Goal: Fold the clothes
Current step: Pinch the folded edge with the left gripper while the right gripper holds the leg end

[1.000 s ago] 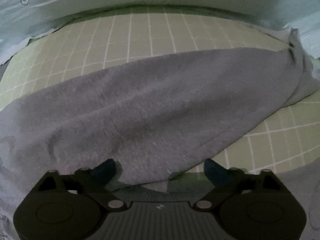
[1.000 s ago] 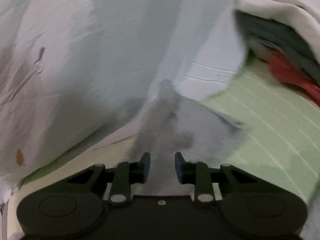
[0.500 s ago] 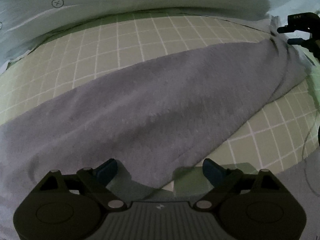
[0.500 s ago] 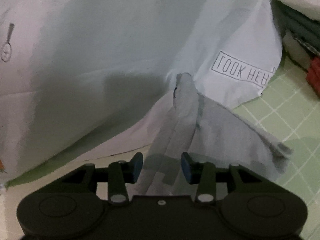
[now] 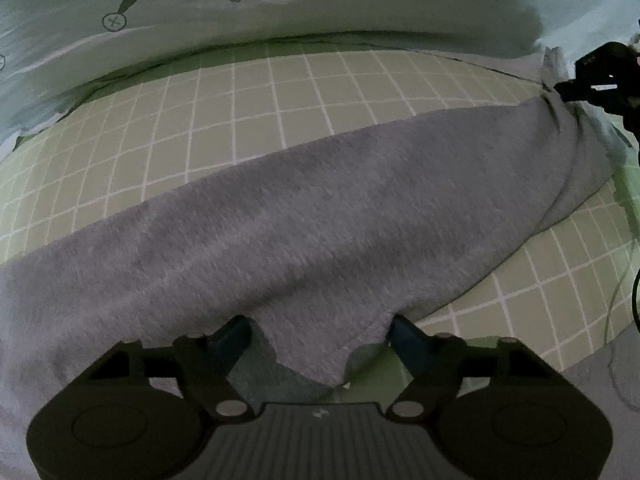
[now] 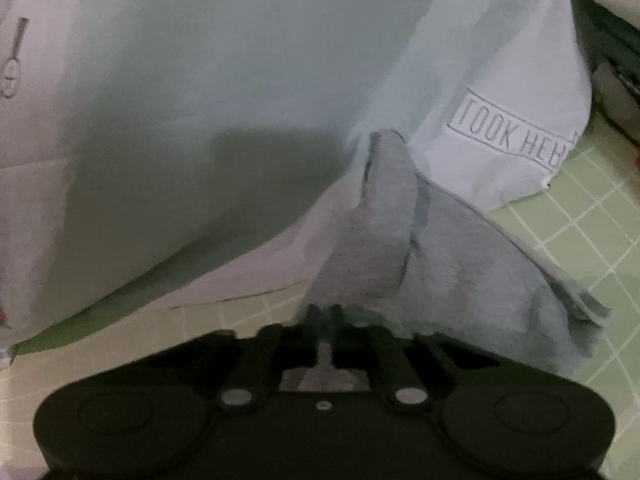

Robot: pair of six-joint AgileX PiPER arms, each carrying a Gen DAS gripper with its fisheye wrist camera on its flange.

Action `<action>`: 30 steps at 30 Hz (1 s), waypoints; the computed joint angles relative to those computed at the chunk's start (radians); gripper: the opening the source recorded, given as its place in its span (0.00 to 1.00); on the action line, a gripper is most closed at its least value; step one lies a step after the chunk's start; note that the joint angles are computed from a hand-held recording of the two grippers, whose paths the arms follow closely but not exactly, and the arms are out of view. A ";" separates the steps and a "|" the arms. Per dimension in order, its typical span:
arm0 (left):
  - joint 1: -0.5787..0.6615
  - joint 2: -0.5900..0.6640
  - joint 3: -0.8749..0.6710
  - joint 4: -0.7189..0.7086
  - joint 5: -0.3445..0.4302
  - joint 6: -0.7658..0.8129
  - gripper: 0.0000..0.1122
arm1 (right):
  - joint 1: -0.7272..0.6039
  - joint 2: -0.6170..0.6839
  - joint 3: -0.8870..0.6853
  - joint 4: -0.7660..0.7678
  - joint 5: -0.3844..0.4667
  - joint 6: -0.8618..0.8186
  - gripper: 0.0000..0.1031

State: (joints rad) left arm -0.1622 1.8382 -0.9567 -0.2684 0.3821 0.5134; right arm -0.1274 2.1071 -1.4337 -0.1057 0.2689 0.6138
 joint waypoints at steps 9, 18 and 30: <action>0.019 0.000 -0.031 -0.035 0.038 0.009 0.13 | 0.006 -0.072 0.061 -0.184 -0.061 0.210 0.00; 0.045 0.004 -0.047 -0.084 0.081 0.019 0.10 | -0.026 -0.094 0.087 0.030 -0.044 0.011 0.05; 0.068 0.026 -0.089 -0.120 0.128 0.017 0.12 | 0.007 0.046 -0.060 -0.043 0.069 0.088 0.41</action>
